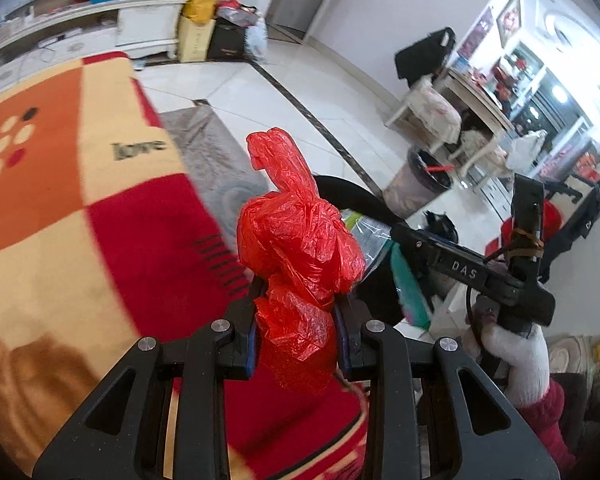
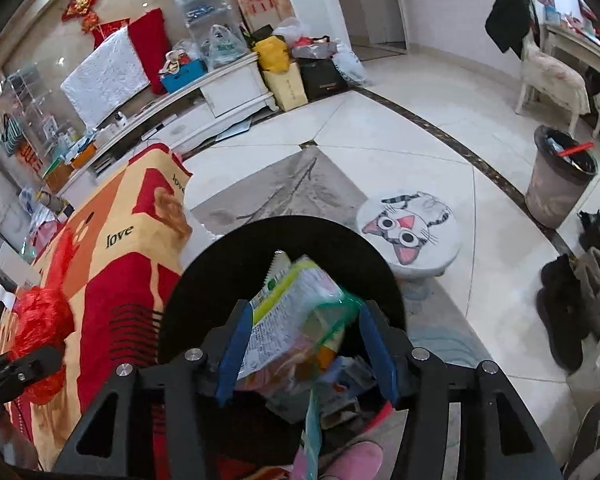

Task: Collect trash
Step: 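Open left gripper dropping the red bag while right gripper drops the wrapper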

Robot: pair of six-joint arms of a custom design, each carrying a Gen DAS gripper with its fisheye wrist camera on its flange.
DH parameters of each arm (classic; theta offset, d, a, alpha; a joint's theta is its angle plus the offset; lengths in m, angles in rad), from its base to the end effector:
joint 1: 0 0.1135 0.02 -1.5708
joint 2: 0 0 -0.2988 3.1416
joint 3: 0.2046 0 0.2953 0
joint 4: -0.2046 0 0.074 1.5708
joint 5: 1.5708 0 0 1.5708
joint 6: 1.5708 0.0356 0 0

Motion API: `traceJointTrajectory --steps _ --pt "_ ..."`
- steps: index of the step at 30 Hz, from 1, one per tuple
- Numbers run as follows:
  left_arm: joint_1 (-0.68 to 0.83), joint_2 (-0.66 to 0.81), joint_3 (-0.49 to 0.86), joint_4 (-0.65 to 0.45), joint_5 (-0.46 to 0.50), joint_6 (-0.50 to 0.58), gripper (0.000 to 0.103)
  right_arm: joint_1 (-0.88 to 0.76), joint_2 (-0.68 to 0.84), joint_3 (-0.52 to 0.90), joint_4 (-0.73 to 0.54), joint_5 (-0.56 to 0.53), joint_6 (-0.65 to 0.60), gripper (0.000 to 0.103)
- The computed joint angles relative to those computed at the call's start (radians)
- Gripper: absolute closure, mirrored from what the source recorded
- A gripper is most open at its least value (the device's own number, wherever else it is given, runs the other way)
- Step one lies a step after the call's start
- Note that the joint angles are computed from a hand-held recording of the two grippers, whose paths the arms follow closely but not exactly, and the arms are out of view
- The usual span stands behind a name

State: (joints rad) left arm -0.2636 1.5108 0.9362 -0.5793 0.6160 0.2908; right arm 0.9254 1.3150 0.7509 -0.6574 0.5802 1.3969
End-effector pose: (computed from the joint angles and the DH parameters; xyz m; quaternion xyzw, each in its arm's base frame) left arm 0.3027 -0.1030 0.2107 0.3155 0.8796 -0.2939 0.2012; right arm 0.1698 0.1930 0.2012 0.2687 0.9059 0.0405 0.3247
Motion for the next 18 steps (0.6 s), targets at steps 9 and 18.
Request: traceJointTrajectory --steps 9,18 --pt "-0.113 0.058 -0.01 0.089 0.001 -0.078 0.041 0.102 -0.021 0.05 -0.171 0.079 0.112 0.037" --pt "-0.108 0.017 -0.038 0.108 -0.078 -0.08 0.037 0.157 0.019 0.099 -0.19 0.13 0.142 0.037"
